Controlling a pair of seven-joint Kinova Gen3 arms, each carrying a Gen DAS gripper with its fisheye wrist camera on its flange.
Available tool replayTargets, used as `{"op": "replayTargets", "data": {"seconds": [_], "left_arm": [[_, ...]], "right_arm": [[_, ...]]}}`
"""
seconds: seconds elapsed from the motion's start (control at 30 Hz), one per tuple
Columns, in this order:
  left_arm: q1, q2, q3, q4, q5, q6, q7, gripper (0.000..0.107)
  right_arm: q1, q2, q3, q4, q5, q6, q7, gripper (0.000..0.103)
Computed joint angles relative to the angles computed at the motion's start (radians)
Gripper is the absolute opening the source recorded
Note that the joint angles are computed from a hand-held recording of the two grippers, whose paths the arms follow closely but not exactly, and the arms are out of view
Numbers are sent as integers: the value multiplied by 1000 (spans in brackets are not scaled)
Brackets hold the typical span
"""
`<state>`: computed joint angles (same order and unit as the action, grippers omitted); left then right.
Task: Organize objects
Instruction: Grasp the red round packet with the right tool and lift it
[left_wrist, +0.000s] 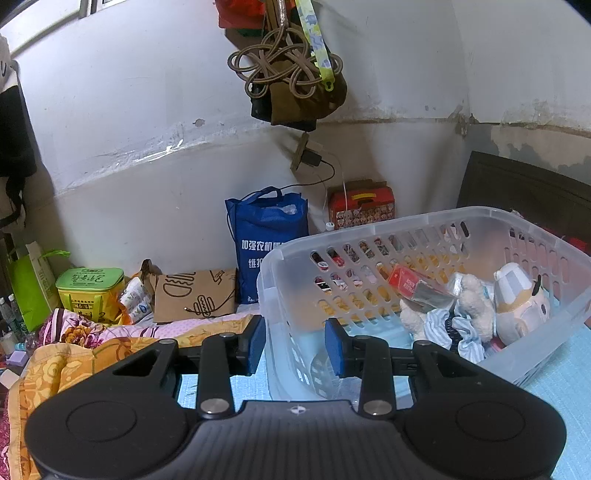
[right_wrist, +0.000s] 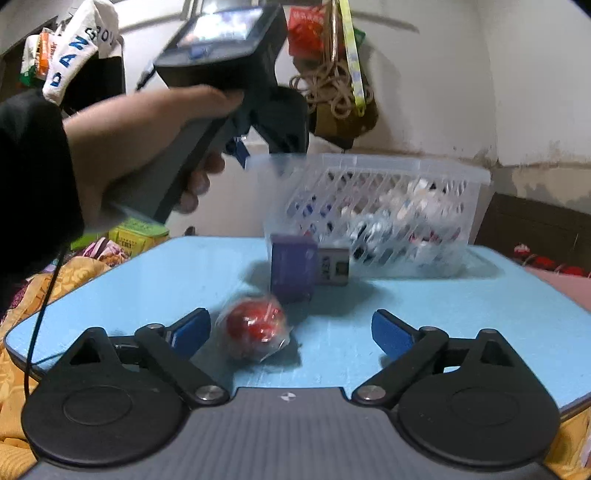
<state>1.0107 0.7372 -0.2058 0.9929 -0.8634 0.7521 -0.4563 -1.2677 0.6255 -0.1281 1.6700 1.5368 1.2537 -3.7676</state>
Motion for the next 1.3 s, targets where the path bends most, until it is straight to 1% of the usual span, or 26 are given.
{"op": "replayTargets", "data": {"seconds": [0.03, 0.13, 0.2, 0.23, 0.27, 0.33, 0.5, 0.7, 0.87, 1.07, 1.17, 1.3], "left_arm": [[2, -2, -4, 7, -4, -6, 7, 39], [3, -6, -8, 21, -12, -20, 22, 39], [2, -6, -6, 20, -13, -21, 21, 39], [2, -7, -5, 21, -13, -20, 21, 39], [0, -7, -3, 20, -12, -20, 18, 39], [2, -9, -4, 25, -14, -21, 21, 39], [0, -11, -3, 28, -16, -24, 23, 39], [1, -11, -5, 30, -19, -26, 29, 39], [2, -10, -4, 27, -21, -20, 30, 39], [-1, -9, -3, 25, -21, -22, 31, 39], [-1, -9, -2, 24, -20, -21, 28, 39], [-1, -8, -1, 22, -17, -19, 24, 39]], "right_arm": [[4, 3, 0, -4, 1, -5, -1, 94], [16, 18, 4, -15, 1, -29, 1, 82], [14, 27, 8, -20, 6, -35, 0, 69], [17, 29, 8, -24, 4, -44, 14, 65], [16, 28, 9, -22, 5, -51, 18, 65], [13, 22, 11, -4, 22, -58, 0, 50], [5, 16, 8, 16, 34, -31, -4, 50], [15, -28, -12, 92, 46, 11, -87, 50], [41, -81, -35, 152, 52, 52, -108, 50], [98, -158, -74, 215, 68, 78, -137, 50], [133, -196, -95, 246, 83, 53, -134, 50], [210, -278, -129, 314, 146, -45, -151, 50]]}}
